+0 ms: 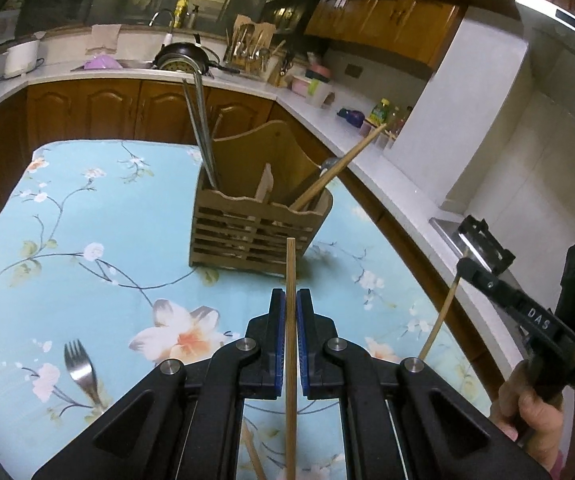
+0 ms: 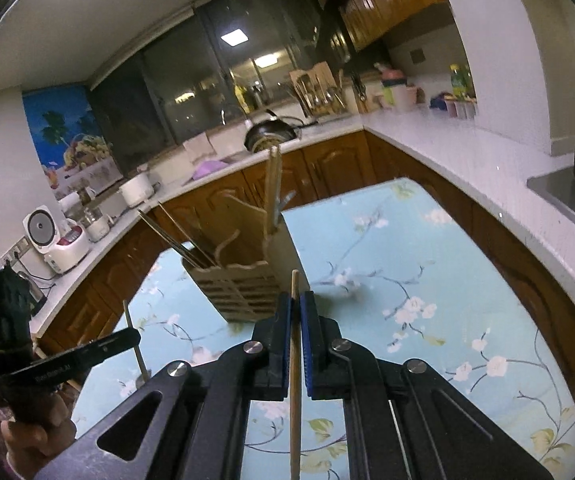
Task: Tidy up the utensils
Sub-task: 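Lift both wooden chopsticks upright and carry them above the holder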
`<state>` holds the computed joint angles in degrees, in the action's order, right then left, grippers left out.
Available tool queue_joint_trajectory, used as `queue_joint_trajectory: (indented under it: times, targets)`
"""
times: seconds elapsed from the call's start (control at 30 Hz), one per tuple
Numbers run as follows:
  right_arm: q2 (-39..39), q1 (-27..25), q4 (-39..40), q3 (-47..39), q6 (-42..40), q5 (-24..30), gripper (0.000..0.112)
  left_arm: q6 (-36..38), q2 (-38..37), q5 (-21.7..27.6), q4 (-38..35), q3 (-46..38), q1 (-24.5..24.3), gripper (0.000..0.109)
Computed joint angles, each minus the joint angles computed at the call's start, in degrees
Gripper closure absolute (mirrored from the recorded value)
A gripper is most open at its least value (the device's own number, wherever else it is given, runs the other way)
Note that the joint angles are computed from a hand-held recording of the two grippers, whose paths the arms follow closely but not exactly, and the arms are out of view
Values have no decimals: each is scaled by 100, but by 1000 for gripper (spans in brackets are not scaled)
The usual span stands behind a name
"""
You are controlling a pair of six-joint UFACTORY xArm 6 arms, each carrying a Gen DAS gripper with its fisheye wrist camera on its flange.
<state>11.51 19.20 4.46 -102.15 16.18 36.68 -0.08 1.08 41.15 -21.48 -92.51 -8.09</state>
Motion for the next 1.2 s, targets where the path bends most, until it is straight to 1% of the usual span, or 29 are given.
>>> queue_joint_trajectory:
  times: [0.07,0.27,0.53,1.0,1.2]
  targets:
    - [-9,23,-13,-43,-3,-55,107,29,-184,-56,-40,166,38,105]
    - [4,65,-53,-171,-2,-144,107,71,-390,-244,-82,304,86,105]
    - [56,113,-62,-291,-8,-186,107,88,-539,-405,-86,439,145,105]
    - [149,145,-56,-416,-1,-260,107,125,-408,-447,-126,259,271,105]
    - [347,139,-38,-714,-25,-230,107,144,-277,-500,-108,84,323,105]
